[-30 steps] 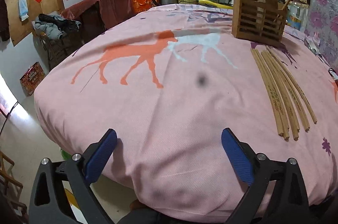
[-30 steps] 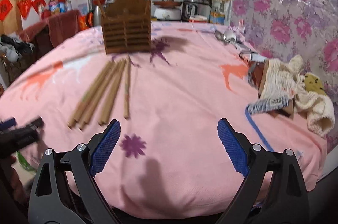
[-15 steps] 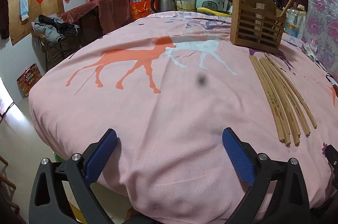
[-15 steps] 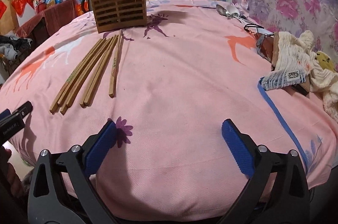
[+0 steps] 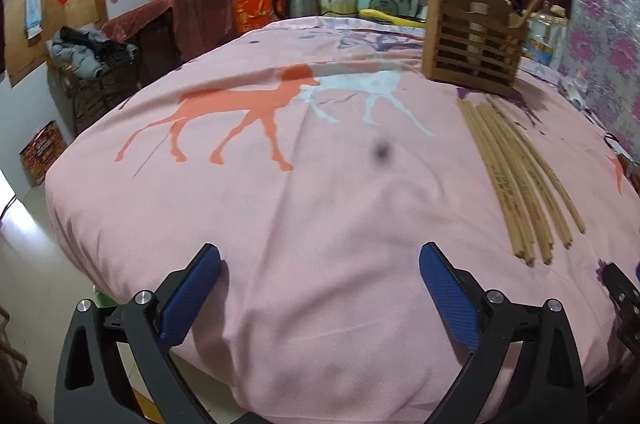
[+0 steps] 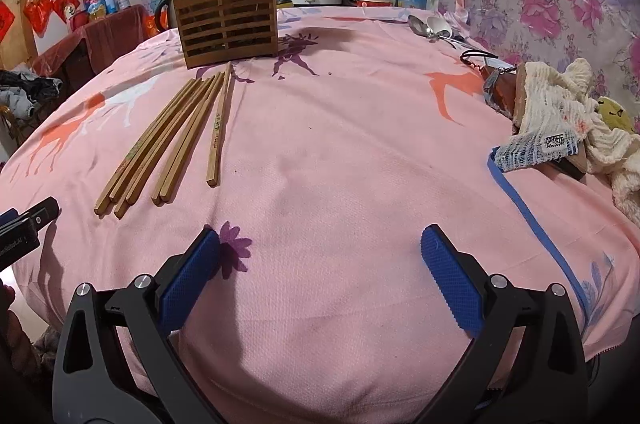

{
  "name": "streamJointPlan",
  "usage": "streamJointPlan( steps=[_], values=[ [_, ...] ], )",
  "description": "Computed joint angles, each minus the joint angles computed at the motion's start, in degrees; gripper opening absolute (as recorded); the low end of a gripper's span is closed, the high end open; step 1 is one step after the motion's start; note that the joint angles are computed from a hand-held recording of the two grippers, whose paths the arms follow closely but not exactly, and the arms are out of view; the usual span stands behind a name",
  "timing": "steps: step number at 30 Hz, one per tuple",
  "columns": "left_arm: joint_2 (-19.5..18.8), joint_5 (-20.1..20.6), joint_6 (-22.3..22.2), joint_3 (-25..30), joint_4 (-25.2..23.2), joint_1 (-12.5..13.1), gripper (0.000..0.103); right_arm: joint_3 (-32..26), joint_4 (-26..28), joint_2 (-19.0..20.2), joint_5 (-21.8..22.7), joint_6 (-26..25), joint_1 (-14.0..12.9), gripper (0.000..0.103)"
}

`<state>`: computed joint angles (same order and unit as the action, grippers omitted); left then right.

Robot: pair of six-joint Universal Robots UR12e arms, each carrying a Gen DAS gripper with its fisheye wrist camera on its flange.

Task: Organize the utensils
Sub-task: 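Open both tools and pull them back from the holder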

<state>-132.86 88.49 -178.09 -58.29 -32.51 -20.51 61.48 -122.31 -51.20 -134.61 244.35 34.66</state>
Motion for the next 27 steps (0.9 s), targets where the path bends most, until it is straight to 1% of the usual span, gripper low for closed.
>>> streamJointPlan(
  steps=[4,8,13,16,19,21,24,27],
  values=[
    [0.2,-2.4,3.7,-0.7,1.0,-0.3,0.097,0.3,-0.9,0.0,-0.3,-0.3,-0.1,0.098],
    [0.3,-5.9,5.9,-0.7,0.2,-0.3,0.097,0.9,-2.2,-0.2,-0.6,-1.5,-0.1,0.098],
    [0.5,-7.3,9.2,-1.1,0.3,-0.7,0.097,1.3,-2.7,-0.4,-0.3,-1.7,-0.1,0.097],
    [0.2,-9.0,11.3,-0.6,-0.3,-0.9,0.097,1.5,-2.7,-0.6,-0.1,-1.8,-0.2,0.097],
    [-0.1,-9.4,13.2,-0.4,0.1,-1.2,0.098,1.4,-2.4,-0.5,-0.2,-1.6,-0.2,0.097],
    [-0.7,-9.7,13.6,0.8,-0.4,-1.3,0.099,1.3,-2.3,-0.5,-0.3,-1.6,-0.2,0.097],
    [-1.5,-10.7,12.2,2.5,-2.8,-1.0,0.098,1.2,-2.3,-0.4,-0.3,-1.6,-0.2,0.097],
    [-0.9,-11.8,12.7,1.5,-2.3,-0.7,0.098,1.0,-1.9,-0.3,-0.4,-1.3,-0.2,0.097]
  ],
)
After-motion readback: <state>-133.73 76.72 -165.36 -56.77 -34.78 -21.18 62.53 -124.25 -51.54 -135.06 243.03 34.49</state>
